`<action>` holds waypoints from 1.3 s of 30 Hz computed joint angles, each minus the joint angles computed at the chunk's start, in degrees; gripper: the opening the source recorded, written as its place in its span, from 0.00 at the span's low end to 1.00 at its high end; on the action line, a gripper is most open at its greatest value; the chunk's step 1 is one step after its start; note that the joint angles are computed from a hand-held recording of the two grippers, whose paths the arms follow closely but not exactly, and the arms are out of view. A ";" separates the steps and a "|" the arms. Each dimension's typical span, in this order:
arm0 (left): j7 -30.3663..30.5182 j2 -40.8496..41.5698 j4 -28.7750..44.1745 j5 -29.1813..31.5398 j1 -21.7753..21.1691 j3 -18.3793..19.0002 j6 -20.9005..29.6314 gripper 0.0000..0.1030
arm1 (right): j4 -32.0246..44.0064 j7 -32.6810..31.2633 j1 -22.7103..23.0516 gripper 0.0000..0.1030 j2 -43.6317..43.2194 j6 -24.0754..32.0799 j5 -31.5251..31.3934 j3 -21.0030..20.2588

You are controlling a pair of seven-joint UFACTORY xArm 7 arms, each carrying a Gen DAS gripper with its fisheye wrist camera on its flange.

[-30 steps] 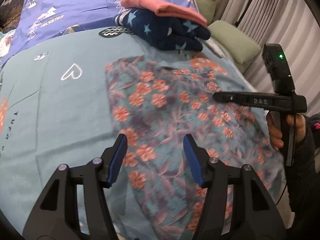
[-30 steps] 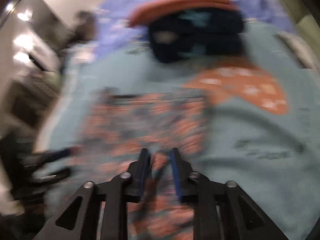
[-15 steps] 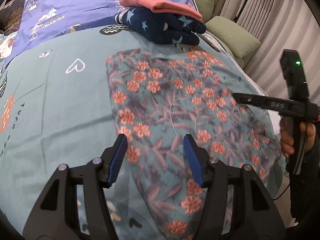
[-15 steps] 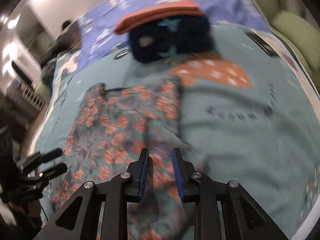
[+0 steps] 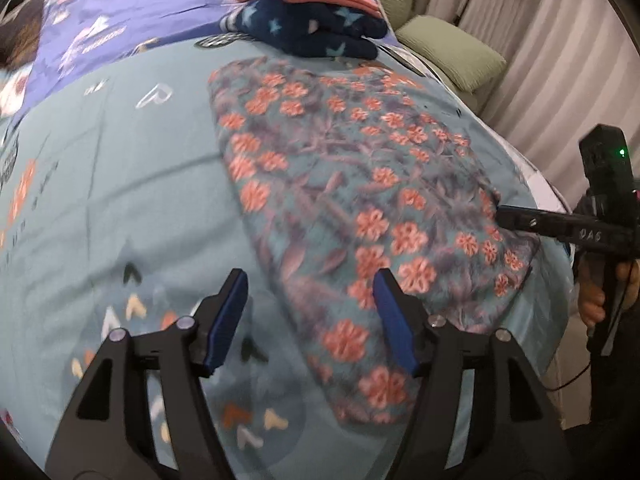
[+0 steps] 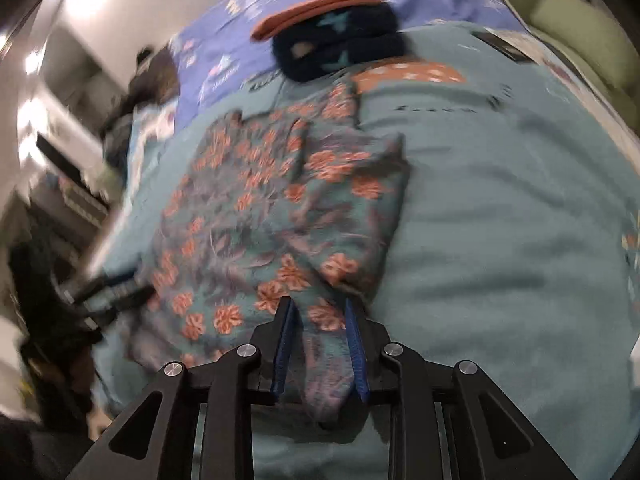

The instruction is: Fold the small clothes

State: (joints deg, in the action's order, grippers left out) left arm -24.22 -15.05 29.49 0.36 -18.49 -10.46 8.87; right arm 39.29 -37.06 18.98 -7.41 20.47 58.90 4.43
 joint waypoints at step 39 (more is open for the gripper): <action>65.87 11.81 14.95 -70.25 -40.16 45.54 8.91 0.61 | 19.93 -18.52 -12.65 0.66 17.99 25.22 13.84 0.42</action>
